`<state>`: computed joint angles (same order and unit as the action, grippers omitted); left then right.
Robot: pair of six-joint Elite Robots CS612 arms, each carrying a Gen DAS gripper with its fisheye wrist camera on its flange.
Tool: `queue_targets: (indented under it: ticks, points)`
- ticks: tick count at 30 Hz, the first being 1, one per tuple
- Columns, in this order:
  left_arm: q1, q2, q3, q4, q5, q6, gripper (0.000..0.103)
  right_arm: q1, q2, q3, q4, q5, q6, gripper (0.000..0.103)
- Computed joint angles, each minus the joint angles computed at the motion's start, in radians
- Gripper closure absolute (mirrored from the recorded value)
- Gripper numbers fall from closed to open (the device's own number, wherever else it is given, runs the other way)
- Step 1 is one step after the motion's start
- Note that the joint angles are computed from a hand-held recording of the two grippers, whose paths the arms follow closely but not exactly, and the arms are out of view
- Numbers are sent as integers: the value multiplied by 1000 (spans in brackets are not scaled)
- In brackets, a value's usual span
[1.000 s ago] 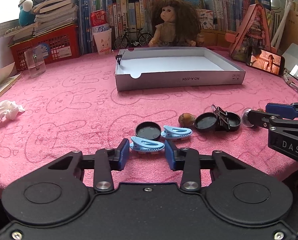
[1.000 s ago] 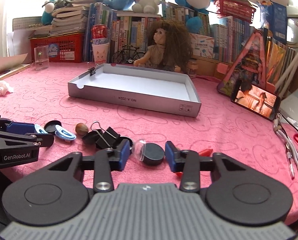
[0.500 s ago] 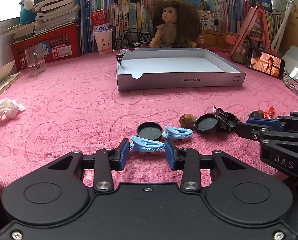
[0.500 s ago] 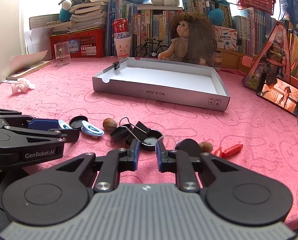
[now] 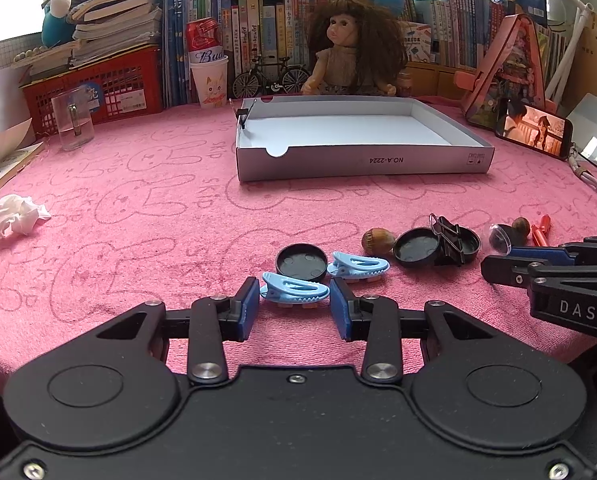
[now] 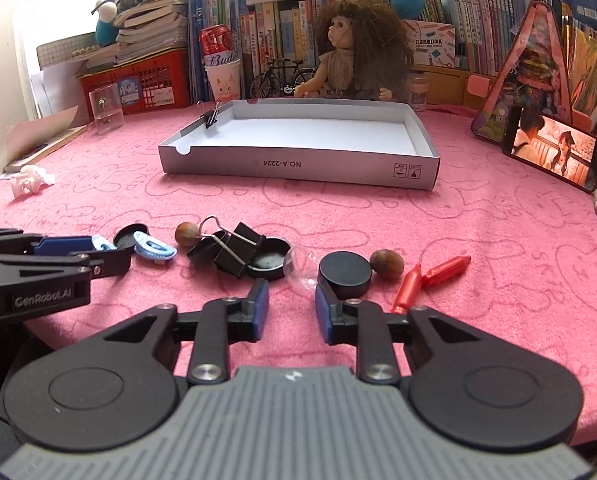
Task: Organize rigid objects
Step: 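Grasp the light blue claw clip with left tool while right tool grasps the clear plastic dome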
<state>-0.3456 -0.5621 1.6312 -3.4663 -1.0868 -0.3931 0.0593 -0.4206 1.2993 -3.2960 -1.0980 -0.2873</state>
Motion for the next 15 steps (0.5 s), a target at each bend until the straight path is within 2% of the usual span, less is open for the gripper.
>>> queue_targets:
  ticks: [3, 9, 13, 15]
  points:
    - [0, 0, 0, 0, 0, -2, 67, -1, 15, -29, 3, 6, 32, 56]
    - [0, 1, 0, -3, 1, -1, 67, -9, 35, -70, 10, 37, 110, 42]
    - [-2, 3, -1, -8, 8, 8, 67, -10, 41, -75, 4, 39, 136, 42]
    - [-2, 4, -1, -11, 8, 8, 67, -7, 41, -73, -5, 29, 124, 51]
